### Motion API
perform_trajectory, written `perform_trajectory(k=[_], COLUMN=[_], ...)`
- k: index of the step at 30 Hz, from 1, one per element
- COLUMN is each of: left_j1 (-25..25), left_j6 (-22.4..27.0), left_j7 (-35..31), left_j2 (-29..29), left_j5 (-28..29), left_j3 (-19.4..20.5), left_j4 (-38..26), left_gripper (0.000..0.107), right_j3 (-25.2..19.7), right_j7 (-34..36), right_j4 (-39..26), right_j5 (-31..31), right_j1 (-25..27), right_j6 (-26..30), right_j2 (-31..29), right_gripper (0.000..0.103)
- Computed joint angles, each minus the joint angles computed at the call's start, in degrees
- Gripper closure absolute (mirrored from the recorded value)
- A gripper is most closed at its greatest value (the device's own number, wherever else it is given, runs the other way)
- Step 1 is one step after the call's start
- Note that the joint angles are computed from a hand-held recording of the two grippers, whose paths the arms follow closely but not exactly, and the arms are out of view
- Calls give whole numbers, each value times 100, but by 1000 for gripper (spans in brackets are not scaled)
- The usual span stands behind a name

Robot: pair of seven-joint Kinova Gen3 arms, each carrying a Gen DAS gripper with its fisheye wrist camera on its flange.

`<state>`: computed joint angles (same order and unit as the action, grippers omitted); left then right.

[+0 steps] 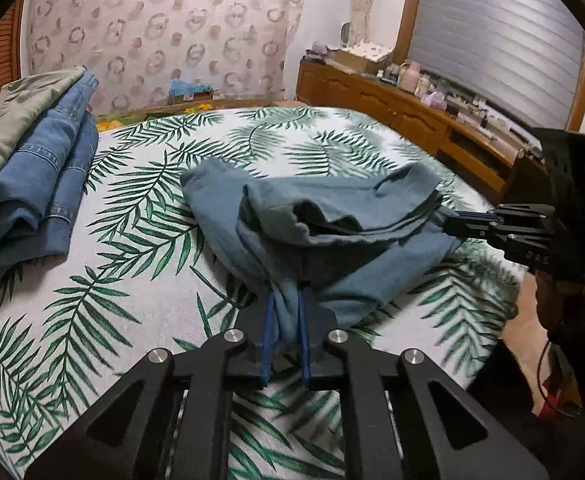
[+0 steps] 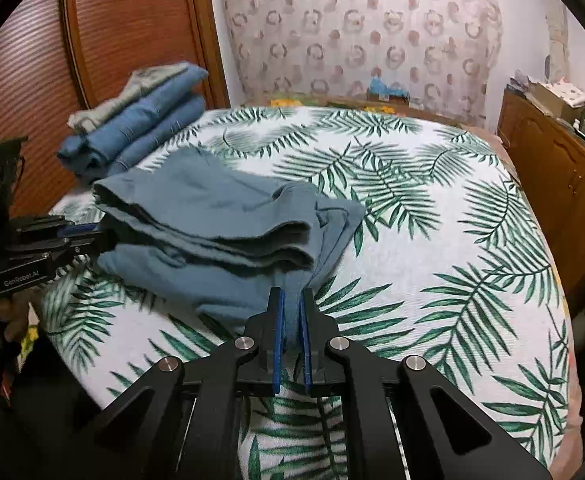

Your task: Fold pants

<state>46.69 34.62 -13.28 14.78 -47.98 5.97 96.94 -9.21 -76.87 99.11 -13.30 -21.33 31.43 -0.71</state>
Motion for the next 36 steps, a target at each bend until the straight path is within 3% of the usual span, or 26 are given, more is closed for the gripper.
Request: perform_trajectory(k=[5, 13, 27, 30, 36], left_j1=[161, 119, 75, 135, 27], left_j6=[110, 131, 160, 251, 163], left_j7=[187, 166, 74, 190, 366], left_j2=[-163, -135, -144, -155, -241], left_j5=[-123, -43, 52, -73, -214], left_j3=[131, 227, 218, 184, 219], left_j4=[102, 86, 32, 11, 140], left_gripper=[96, 96, 92, 83, 75], right_j3=[126, 206, -87, -120, -222], right_j7=[479, 597, -344, -492, -836], right_j4=[242, 392, 191, 179, 193], right_j5=[-443, -535, 394, 550, 990], right_j1=[24, 28, -75, -101, -169], right_j6=[109, 193, 318, 314, 282], right_j2=[-316, -420, -375, -431, -504], right_gripper=[96, 96, 96, 92, 90])
